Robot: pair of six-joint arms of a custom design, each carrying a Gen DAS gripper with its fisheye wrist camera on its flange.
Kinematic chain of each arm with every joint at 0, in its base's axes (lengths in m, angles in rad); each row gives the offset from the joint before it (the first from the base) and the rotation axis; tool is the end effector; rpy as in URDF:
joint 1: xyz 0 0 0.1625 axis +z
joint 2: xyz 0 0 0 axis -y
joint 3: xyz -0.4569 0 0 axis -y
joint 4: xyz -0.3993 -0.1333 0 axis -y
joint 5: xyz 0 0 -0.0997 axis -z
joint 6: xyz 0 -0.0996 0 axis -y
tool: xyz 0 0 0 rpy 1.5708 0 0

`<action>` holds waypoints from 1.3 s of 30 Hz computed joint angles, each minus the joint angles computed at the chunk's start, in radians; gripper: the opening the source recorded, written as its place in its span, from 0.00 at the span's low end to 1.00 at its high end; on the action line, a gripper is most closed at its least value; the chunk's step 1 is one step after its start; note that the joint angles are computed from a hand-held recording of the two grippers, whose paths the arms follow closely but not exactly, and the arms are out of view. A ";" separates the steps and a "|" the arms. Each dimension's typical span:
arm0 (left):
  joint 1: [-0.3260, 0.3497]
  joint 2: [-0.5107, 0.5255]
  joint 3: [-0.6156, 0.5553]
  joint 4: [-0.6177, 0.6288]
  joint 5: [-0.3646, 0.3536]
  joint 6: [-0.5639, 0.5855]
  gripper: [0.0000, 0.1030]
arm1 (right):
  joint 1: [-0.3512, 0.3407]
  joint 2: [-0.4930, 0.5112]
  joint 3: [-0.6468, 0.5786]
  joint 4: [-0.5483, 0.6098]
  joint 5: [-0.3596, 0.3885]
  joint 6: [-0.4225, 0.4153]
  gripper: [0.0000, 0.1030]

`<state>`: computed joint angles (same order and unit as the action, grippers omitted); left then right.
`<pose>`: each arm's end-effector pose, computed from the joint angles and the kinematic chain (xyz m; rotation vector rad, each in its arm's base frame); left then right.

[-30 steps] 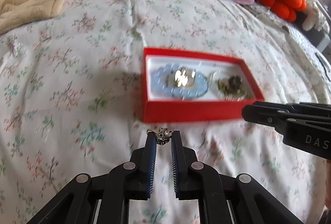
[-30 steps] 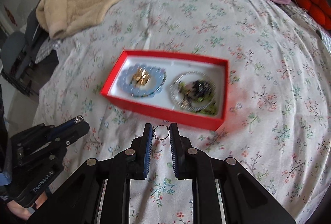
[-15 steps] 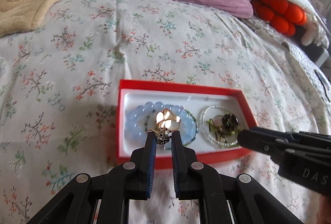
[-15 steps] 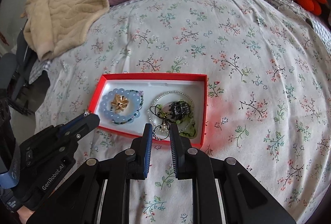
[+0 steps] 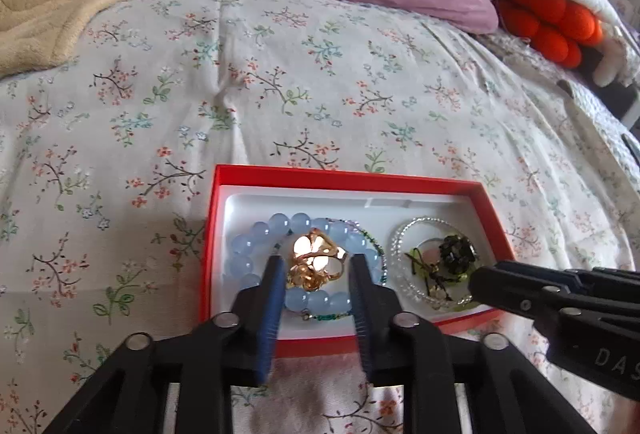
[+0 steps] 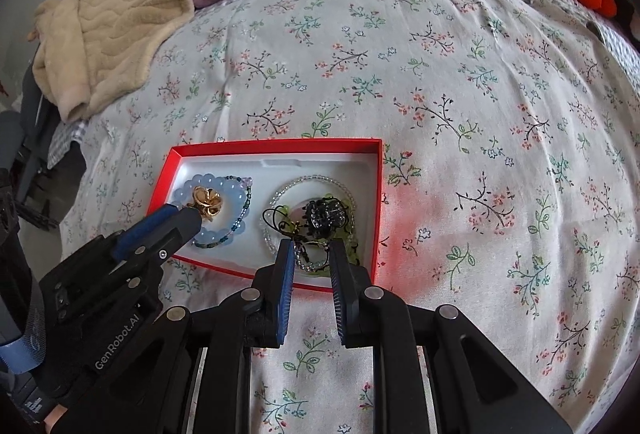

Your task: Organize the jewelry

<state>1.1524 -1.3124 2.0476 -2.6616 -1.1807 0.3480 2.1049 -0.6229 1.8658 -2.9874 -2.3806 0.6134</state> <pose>-0.0624 -0.5615 0.2848 0.9280 2.5605 -0.5077 0.3631 -0.4937 0.0006 -0.1883 -2.4418 0.7483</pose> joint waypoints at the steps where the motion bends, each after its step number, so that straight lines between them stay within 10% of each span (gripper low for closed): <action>1: -0.002 -0.003 0.002 0.002 0.007 0.000 0.34 | 0.001 -0.002 0.001 0.003 0.000 0.000 0.19; 6: -0.012 -0.033 0.012 0.023 0.027 -0.002 0.44 | 0.012 -0.019 0.019 0.000 -0.005 -0.001 0.21; 13: -0.034 -0.097 0.042 0.065 0.061 -0.024 0.64 | 0.054 -0.051 0.066 -0.027 -0.040 -0.006 0.51; 25: -0.067 -0.212 0.123 0.127 0.216 -0.105 0.99 | 0.127 -0.081 0.120 0.092 -0.099 0.094 0.62; 32: -0.089 -0.264 0.178 0.134 0.290 -0.146 0.99 | 0.159 -0.039 0.079 0.253 -0.156 0.177 0.88; 39: -0.082 -0.260 0.184 0.144 0.308 -0.141 0.99 | 0.148 -0.022 0.056 0.322 -0.167 0.219 0.88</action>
